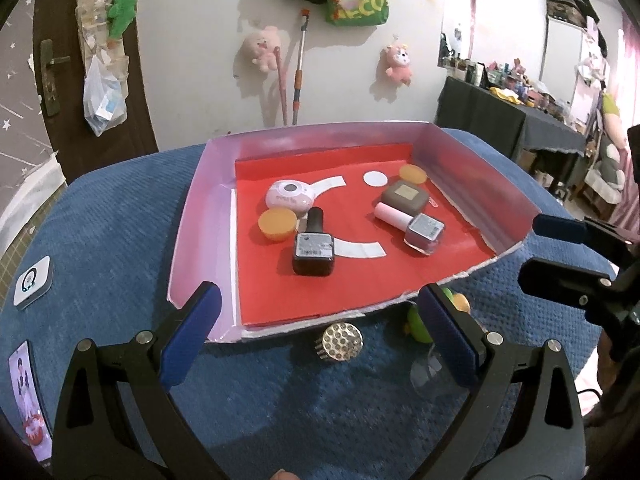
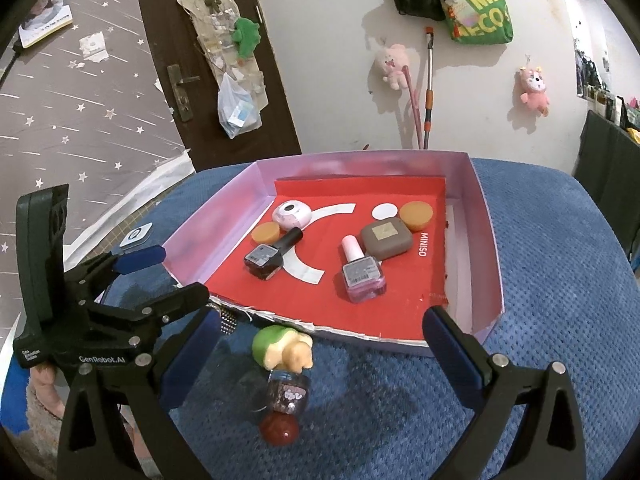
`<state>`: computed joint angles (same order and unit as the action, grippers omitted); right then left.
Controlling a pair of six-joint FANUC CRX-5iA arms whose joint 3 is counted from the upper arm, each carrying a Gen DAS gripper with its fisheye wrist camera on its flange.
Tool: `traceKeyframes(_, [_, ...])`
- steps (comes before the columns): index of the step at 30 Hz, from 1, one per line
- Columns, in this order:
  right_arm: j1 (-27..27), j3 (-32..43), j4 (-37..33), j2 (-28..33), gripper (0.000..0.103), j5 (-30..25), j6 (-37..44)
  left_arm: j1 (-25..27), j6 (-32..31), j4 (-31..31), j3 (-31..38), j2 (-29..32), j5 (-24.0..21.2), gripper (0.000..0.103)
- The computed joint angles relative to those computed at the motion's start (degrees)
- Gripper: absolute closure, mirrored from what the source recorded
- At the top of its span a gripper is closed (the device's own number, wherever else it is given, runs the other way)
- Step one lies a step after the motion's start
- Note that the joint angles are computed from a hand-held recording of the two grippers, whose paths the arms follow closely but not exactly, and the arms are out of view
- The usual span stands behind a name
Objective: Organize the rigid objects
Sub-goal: 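Lift both open tools out of the box toward the remaining items on the table, then grasp the silver studded cylinder with left tool while right tool grasps the glittery round bottle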
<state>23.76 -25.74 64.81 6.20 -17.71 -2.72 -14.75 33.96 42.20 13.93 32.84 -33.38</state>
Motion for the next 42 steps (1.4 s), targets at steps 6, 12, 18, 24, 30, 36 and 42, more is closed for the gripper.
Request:
traceKeyframes(6, [0.5,-1.0,1.0,-0.8,0.000,-0.4,-0.8,-0.3,-0.9,-0.5,-1.6,-1.1,0.6,0.003])
traceKeyframes(12, [0.7,-1.7,2.4,-1.3,0.000,-0.6,-2.0,0.2,-1.4,1.1,-1.8,-1.0,-1.7,0.003])
traceKeyframes(18, [1.2,-2.3,3.2,-1.9,0.000,-1.0,-2.6,0.6,-0.6,1.0,-2.6,-1.2,-1.8,0.003])
traceKeyframes(24, [2.3,-3.3,2.3,-2.6,0.001,-1.9,-1.7,0.7,-1.4,1.1,-3.7,-1.3,-2.0,0.003])
traceKeyframes(30, [3.9,-3.7,1.8,-2.4,0.012,-4.6,-1.0,0.8,-2.0,2.2,-4.5,-1.4,-1.4,0.003])
traceKeyframes(36, [5.0,-4.6,2.0,-1.8,0.025,-6.3,-2.4,1.0,0.5,-0.8,-3.0,-0.5,-2.4,0.013])
traceKeyframes(42, [5.3,-4.8,-0.4,-0.7,0.031,-5.2,-3.0,1.2,3.3,-3.3,-0.9,1.1,-4.3,0.026])
